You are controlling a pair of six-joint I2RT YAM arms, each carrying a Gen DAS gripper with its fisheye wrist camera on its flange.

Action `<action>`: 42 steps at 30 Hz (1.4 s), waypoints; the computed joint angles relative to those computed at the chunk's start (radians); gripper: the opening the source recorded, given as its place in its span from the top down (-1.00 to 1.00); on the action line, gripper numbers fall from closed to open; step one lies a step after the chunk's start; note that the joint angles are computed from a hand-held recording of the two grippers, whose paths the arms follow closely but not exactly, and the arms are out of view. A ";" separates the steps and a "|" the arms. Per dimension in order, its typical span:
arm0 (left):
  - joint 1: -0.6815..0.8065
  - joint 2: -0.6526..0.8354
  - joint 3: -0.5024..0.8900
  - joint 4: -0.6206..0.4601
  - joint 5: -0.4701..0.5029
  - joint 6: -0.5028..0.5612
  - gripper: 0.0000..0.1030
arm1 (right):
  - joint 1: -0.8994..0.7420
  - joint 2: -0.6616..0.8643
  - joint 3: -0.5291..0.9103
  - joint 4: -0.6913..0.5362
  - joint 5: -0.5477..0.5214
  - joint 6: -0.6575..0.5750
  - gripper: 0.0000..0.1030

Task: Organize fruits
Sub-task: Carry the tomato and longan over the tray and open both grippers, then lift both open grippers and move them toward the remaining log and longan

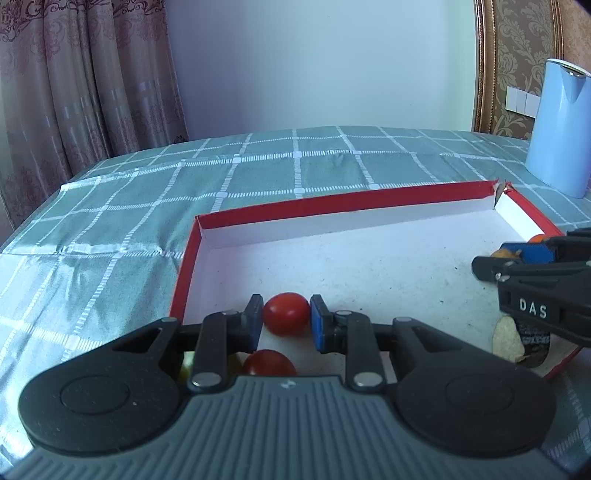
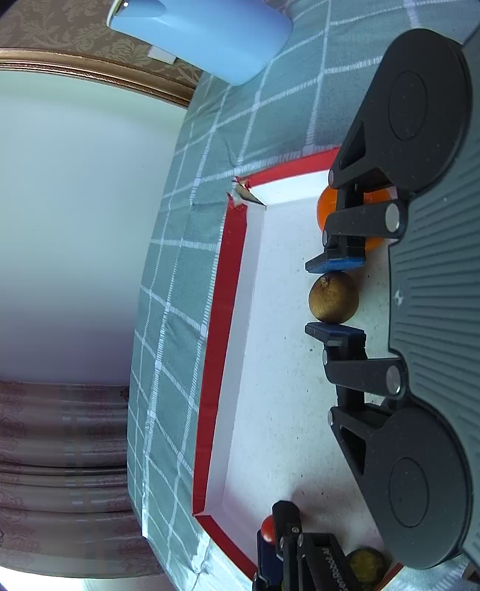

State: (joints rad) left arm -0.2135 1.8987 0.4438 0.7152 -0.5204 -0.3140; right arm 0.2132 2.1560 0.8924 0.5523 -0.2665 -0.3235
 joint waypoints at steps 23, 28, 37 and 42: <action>-0.059 -0.041 -0.127 0.154 -0.112 -0.036 -0.61 | -0.093 -0.078 -0.110 0.068 -0.179 0.084 -0.23; -0.114 -0.132 -0.235 0.200 -0.156 -0.094 -0.76 | -0.137 -0.111 -0.147 0.082 -0.260 0.120 -0.32; -0.295 -0.296 -0.333 0.031 -0.247 -0.258 -0.89 | -0.152 -0.159 -0.259 0.210 -0.249 0.108 -0.33; -0.407 -0.339 -0.349 -0.047 -0.276 -0.338 -0.93 | -0.184 -0.163 -0.319 0.282 -0.265 0.096 -0.36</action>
State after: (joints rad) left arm -0.6203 1.5598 0.0948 0.6680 -0.7963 -0.6518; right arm 0.0296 1.9932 0.5735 0.8340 -0.5319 -0.2273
